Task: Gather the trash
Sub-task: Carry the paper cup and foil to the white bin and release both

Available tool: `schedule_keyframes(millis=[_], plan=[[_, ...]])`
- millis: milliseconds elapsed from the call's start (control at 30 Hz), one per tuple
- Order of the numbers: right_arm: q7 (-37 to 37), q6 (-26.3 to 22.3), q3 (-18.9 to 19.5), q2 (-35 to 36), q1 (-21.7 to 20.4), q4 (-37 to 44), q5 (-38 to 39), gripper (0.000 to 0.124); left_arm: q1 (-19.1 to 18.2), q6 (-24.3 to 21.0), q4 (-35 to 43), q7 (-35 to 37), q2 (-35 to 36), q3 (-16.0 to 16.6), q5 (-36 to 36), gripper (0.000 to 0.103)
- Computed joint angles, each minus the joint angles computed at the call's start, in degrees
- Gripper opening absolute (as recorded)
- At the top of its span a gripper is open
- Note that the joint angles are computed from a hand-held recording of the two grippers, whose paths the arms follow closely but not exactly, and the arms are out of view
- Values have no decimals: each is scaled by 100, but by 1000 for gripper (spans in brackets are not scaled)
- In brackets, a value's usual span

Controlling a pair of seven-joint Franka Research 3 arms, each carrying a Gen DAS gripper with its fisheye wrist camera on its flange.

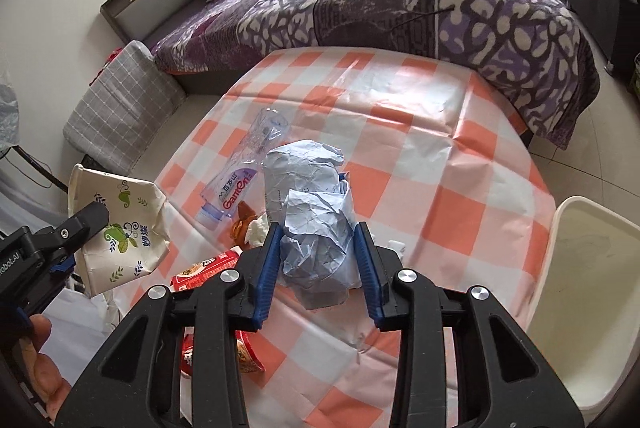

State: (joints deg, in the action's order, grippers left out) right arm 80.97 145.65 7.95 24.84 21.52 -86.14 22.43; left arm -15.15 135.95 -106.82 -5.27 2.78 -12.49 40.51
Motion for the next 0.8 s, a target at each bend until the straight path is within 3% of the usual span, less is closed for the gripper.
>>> schedule_keyframes(millis=[333,800], plan=[[304,198,-269,-387,-242,-480,-127,35,-309,42,721,333,602,15,178,26],[1016,-162,-669,-745,-699,-830,-733,36,-675,772,1702,1322,1598,110,-486,26]])
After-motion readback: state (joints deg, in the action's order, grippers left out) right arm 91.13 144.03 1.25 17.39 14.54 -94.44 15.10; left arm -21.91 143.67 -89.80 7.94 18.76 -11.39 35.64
